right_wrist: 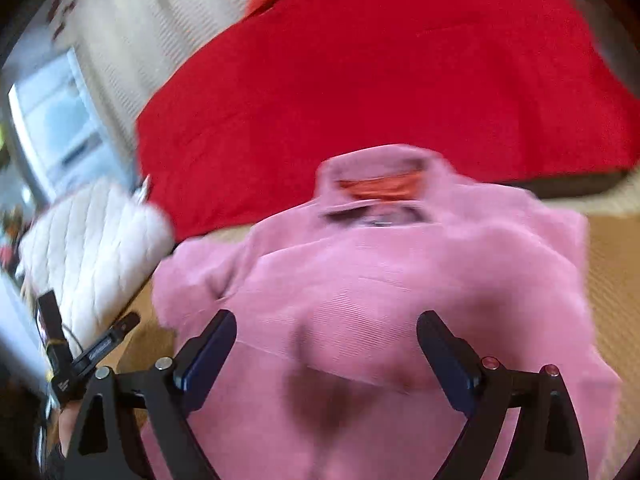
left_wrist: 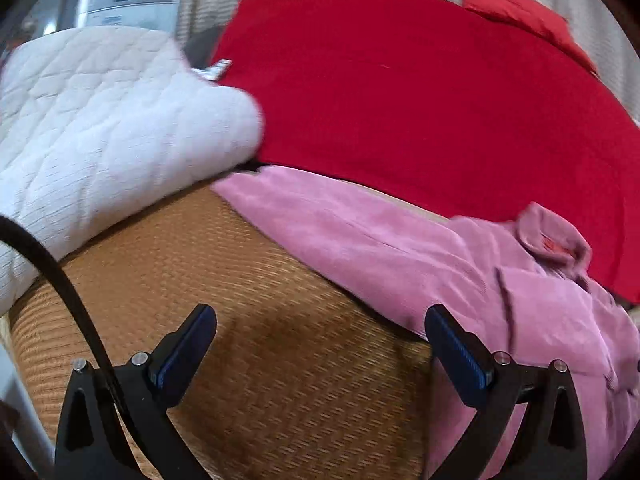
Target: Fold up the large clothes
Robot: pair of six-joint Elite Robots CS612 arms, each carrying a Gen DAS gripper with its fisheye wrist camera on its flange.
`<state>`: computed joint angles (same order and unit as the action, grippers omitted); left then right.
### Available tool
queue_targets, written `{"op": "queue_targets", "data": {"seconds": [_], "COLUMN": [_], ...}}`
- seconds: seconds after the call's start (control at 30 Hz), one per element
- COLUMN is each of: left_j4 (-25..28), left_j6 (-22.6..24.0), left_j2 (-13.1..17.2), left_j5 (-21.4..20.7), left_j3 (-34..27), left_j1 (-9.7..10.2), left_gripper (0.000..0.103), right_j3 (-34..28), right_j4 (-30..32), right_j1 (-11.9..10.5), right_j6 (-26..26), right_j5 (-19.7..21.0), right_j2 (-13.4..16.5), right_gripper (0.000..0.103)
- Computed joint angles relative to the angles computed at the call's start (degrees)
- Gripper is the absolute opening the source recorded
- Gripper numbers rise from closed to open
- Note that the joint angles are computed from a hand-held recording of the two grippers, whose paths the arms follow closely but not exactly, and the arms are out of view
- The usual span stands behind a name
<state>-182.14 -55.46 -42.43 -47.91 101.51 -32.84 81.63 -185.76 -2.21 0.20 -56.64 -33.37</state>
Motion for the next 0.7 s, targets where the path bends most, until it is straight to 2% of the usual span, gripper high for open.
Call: {"op": "queue_targets", "data": {"seconds": [0.1, 0.17, 0.2, 0.27, 0.37, 0.43, 0.5, 0.53, 0.57, 0.6, 0.63, 0.67, 0.7], "left_j4": [-6.06, -10.92, -11.59, -9.23, -1.23, 2.43, 5.16, 7.66, 11.02, 12.77, 15.03, 17.58, 17.72], "left_j6": [6.5, 9.01, 9.23, 8.72, 8.02, 6.43, 5.81, 5.3, 4.76, 4.82, 5.22, 5.98, 6.64], "left_j2": [-0.44, -0.59, -0.77, -0.32, 2.08, 3.42, 4.48, 4.72, 4.9, 5.0, 4.98, 4.8, 4.58], "left_j5": [-6.83, -14.44, -17.53, -23.58, -30.92, -33.91, -36.62, -37.34, -38.05, -38.36, -38.1, -36.04, -35.46], "left_j3": [-0.47, -1.75, -2.37, -5.44, -11.76, -14.34, -16.16, -16.97, -17.85, -18.22, -18.61, -18.8, -18.39], "left_j1": [0.01, 0.5, 0.62, 1.36, 2.81, 3.38, 3.9, 4.01, 4.08, 4.13, 4.07, 3.71, 3.86], "left_gripper": [0.103, 0.103, 0.103, 0.103, 0.103, 0.102, 0.096, 0.085, 0.069, 0.058, 0.037, 0.016, 0.01], "right_j3": [2.58, 3.1, 3.07, 2.92, 2.7, 2.77, 2.85, 2.88, 2.9, 2.85, 2.9, 2.96, 3.0], "right_j4": [-1.95, -1.17, -0.45, -1.64, -1.53, -2.5, -3.72, -4.16, -4.32, -4.53, -4.74, -4.84, -4.97], "right_j1": [-1.77, -2.61, -2.83, -3.51, -4.33, -4.82, -5.12, -5.17, -5.18, -5.06, -4.96, -4.87, -4.81], "right_j6": [1.33, 1.33, 1.63, 3.46, 4.24, 4.88, 5.22, 5.52, 5.62, 5.72, 5.74, 5.74, 5.84], "right_j5": [-0.59, 0.2, 0.48, 3.25, 6.71, 8.82, 10.21, 10.5, 10.62, 10.51, 10.37, 10.23, 10.23], "right_j2": [-0.66, -0.31, 0.11, 0.98, 1.34, 1.55, 2.04, 2.13, 2.16, 2.29, 2.33, 2.34, 2.35], "right_gripper": [0.093, 0.093, 0.093, 0.094, 0.096, 0.096, 0.096, 0.096, 0.096, 0.096, 0.096, 0.096, 0.096]}}
